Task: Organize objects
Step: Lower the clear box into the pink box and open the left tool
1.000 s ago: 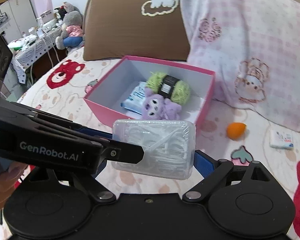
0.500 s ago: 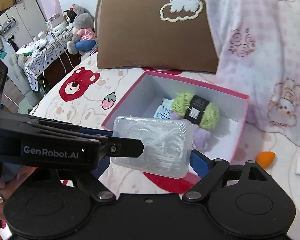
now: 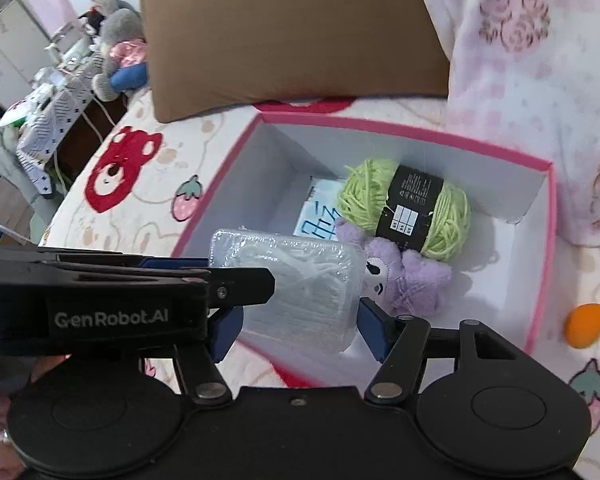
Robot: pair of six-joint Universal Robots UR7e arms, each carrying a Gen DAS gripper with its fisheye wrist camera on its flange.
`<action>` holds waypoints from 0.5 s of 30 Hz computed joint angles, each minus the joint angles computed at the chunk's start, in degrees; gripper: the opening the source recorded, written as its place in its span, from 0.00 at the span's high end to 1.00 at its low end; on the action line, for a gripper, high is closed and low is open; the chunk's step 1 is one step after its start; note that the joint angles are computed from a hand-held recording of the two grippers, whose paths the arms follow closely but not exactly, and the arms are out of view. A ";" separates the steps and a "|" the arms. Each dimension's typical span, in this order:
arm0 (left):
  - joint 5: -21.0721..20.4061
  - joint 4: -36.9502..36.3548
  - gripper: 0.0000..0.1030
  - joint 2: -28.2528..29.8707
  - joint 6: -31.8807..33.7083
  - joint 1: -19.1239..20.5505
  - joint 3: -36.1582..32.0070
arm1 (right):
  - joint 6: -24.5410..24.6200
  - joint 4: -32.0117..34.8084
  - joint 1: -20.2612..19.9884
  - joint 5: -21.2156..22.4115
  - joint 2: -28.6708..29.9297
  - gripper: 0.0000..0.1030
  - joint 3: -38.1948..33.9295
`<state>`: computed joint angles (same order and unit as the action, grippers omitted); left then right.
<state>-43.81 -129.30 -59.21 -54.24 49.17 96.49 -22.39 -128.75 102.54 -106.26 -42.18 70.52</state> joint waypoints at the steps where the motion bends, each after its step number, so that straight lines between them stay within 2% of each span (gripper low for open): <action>1: -0.44 0.72 0.60 0.39 -0.21 0.66 -0.61 | 0.95 0.88 -0.30 0.12 0.68 0.35 -0.86; 5: -2.07 1.29 0.61 0.77 -0.33 2.38 -0.91 | 3.64 2.74 -0.94 0.08 2.30 0.35 -2.28; 10: -2.10 1.69 0.61 0.58 -0.17 3.21 0.18 | 6.08 4.49 -1.85 1.55 3.07 0.36 -2.42; 15: -2.32 -2.24 0.61 -0.42 0.27 3.75 3.51 | 5.36 4.21 -2.48 1.84 3.09 0.44 -1.36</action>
<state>-46.13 -131.54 -59.63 -53.97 52.92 100.00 -17.02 -124.54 100.06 -104.42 -39.09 69.17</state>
